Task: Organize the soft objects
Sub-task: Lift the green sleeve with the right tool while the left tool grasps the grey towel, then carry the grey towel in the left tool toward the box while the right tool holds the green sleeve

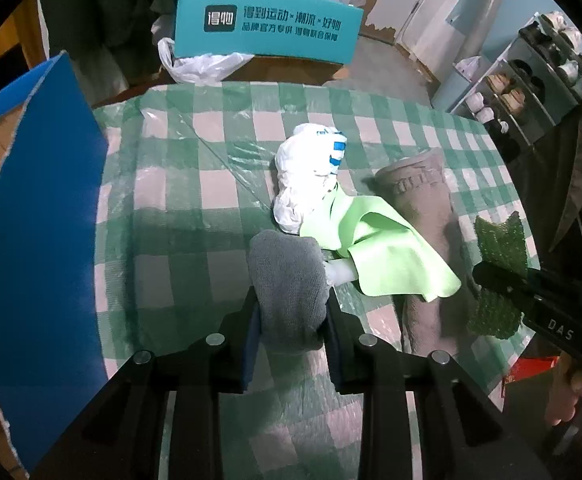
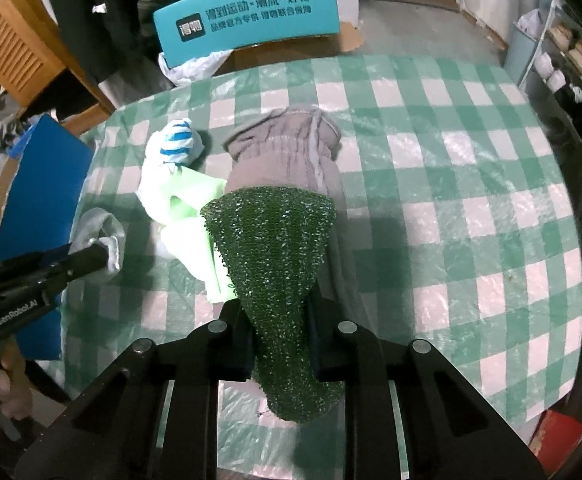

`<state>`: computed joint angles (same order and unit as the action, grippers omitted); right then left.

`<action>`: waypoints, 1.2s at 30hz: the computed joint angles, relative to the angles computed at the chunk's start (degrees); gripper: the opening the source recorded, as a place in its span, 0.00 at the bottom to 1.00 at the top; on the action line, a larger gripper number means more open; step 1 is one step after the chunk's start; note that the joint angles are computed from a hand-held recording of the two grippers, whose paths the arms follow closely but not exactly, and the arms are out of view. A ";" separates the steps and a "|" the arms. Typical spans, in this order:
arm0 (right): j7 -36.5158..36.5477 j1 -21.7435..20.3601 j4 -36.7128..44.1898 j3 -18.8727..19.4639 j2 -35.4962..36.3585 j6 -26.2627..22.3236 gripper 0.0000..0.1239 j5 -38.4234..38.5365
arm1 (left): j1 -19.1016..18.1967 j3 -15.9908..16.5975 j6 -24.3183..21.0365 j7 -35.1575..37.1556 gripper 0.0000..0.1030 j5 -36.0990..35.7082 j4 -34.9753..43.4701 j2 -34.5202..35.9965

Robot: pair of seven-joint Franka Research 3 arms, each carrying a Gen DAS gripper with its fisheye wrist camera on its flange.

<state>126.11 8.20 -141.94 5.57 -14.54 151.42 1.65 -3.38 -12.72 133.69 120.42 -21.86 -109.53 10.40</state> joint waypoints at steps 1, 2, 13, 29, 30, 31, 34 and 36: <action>0.14 -0.03 0.17 0.21 -0.16 -0.34 0.15 -0.40 | 0.15 0.02 -0.04 0.27 0.27 -0.24 -0.24 -0.43; 0.33 -0.04 0.42 0.34 -0.03 -0.41 0.15 -0.63 | 0.22 0.07 -0.07 0.46 0.28 -0.41 -0.38 -0.71; 2.10 0.04 2.08 1.85 -1.50 -1.72 0.14 -4.74 | 0.10 1.28 0.33 3.57 0.27 -3.10 -2.97 -5.14; 1.53 1.64 5.81 2.94 -1.15 -1.83 0.14 -6.29 | -0.23 3.99 0.61 6.05 0.27 -5.21 -4.89 -9.52; 1.49 1.81 6.14 2.98 -0.94 -1.80 0.14 -6.35 | -0.16 4.15 0.55 6.08 0.27 -5.24 -4.86 -9.61; 1.36 2.02 6.52 3.00 -0.70 -1.83 0.14 -6.35 | -0.13 4.25 0.53 6.10 0.27 -5.25 -4.86 -9.69; 0.93 2.68 7.83 3.09 0.10 -2.05 0.14 -6.53 | 0.12 4.68 0.65 6.48 0.27 -5.57 -5.09 -10.28; 0.60 3.16 8.95 3.17 0.82 -2.27 0.14 -6.71 | 0.25 4.94 0.87 6.93 0.27 -5.90 -5.38 -10.71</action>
